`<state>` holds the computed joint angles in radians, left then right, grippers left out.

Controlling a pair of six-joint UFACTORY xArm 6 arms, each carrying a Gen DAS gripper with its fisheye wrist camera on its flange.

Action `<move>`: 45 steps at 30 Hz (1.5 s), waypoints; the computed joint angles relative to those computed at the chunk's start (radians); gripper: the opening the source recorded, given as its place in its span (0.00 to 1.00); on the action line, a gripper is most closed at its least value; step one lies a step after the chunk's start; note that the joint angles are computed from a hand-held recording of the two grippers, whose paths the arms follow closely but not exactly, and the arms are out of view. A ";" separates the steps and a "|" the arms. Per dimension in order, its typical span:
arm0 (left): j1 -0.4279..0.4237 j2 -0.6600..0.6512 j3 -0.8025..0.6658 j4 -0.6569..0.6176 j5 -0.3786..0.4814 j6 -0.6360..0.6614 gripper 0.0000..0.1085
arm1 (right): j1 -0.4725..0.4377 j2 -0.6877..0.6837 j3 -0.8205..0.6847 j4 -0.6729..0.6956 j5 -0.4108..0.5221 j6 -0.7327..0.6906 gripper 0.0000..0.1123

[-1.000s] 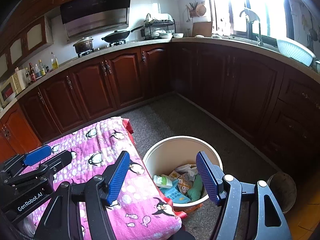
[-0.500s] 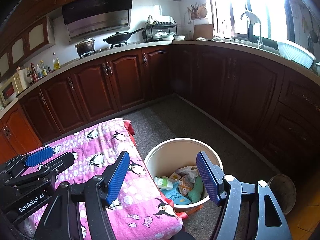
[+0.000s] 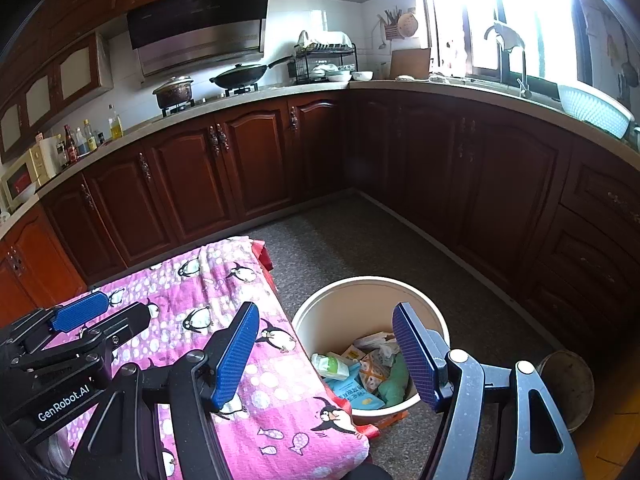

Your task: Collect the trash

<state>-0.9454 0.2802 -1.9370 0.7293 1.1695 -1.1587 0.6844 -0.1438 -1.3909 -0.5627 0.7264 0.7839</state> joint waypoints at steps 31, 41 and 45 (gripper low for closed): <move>-0.002 -0.001 0.006 -0.006 -0.002 0.006 0.53 | -0.014 0.010 0.001 0.039 -0.005 -0.044 0.60; -0.002 0.000 0.005 -0.009 -0.001 0.008 0.53 | -0.019 0.012 0.000 0.046 -0.004 -0.053 0.60; -0.002 -0.003 0.011 -0.013 -0.005 0.013 0.53 | -0.019 0.014 -0.001 0.048 -0.003 -0.056 0.60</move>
<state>-0.9469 0.2767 -1.9263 0.7168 1.1648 -1.1454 0.6651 -0.1299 -1.3920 -0.5149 0.7231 0.7277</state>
